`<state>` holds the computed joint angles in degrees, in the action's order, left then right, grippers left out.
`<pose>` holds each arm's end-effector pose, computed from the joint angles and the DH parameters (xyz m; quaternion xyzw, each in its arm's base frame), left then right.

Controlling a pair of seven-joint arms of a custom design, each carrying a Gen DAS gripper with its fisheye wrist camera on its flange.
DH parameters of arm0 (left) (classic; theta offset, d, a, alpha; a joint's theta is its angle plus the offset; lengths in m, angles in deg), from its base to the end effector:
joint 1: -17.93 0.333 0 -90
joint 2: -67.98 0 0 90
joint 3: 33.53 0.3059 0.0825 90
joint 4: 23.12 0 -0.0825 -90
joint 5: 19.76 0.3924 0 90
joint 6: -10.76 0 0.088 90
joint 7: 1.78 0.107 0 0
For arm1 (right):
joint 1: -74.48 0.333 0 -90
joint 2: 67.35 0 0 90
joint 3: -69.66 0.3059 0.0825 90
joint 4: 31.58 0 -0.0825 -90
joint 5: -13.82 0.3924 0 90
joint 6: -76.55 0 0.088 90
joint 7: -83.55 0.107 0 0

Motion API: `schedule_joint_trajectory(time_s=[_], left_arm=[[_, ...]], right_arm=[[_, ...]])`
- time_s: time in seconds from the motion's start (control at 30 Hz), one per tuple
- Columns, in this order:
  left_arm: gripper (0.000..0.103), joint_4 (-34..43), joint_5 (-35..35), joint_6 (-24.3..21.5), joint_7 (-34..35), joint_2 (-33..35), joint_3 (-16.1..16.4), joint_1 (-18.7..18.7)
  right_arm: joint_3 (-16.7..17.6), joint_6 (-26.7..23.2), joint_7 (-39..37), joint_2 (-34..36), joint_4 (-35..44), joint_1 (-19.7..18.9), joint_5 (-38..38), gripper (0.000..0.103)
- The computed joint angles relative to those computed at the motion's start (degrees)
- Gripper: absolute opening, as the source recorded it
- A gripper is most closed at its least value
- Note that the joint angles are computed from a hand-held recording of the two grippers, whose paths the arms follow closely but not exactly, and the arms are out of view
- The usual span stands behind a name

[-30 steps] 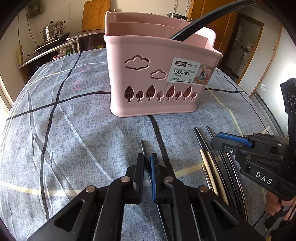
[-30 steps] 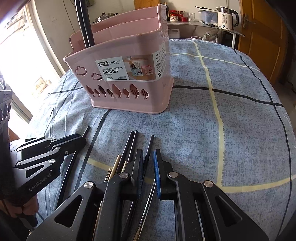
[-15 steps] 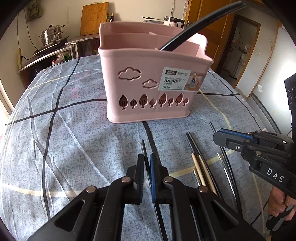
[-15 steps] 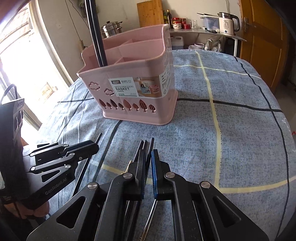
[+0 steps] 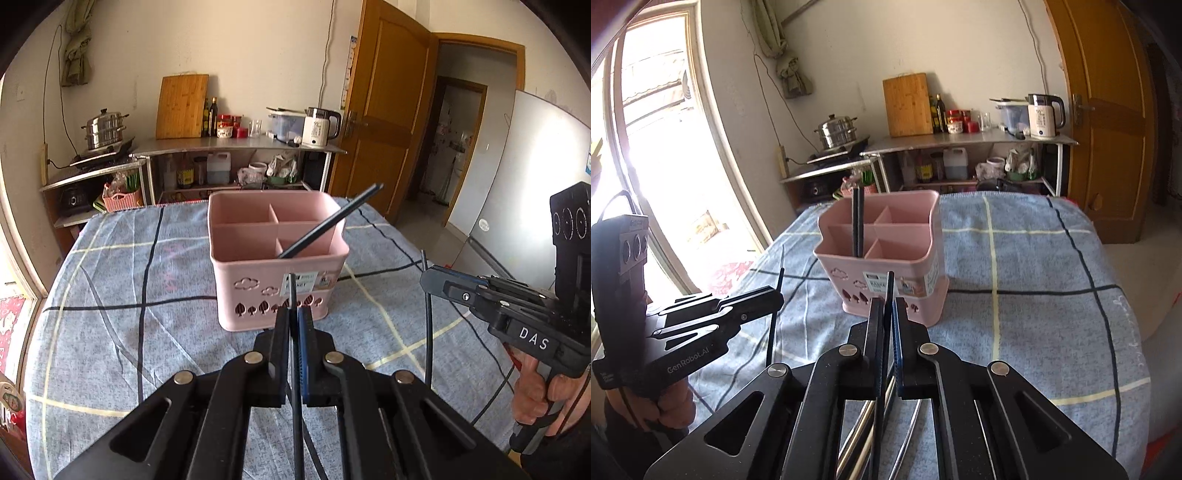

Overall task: Organize utensils
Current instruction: 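Lift the chopsticks and carry both tools over the pink basket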

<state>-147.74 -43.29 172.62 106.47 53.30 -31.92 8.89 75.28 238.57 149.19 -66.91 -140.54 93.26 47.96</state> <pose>0.5347 -0.0481 0.5927 -0.5932 0.6663 -0.3846 0.2372 0.5745 0.2292 0.5825 -0.7279 0.4986 -0.1542 0.4448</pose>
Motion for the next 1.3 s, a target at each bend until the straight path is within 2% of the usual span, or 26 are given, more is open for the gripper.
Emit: schedule_joint_trajectory(time_s=[0.23,0.53,0.87,1.3], left_arm=[[0.005,0.5,-3.3,3.1,3.4,-2.2,2.4,-2.1],[0.005,0.0,-4.0,4.2,4.3,-3.4,3.5,-3.3],[0.005,0.1,-3.6,3.1,4.0,-3.9,4.0,-3.8],[0.005,2.1,-2.1,0.7,3.7,-4.2,3.9,-2.7]], right_arm=[[-0.1,4.8,-5.4,-2.0,-0.1,0.8,4.7,0.004],[-0.7,5.9,-7.4,-3.5,-1.5,1.2,6.8,0.004],[-1.3,5.7,-9.6,-5.0,-2.2,1.9,8.5,0.004],[-1.9,5.4,-13.4,-5.5,-0.8,2.6,11.5,0.004]])
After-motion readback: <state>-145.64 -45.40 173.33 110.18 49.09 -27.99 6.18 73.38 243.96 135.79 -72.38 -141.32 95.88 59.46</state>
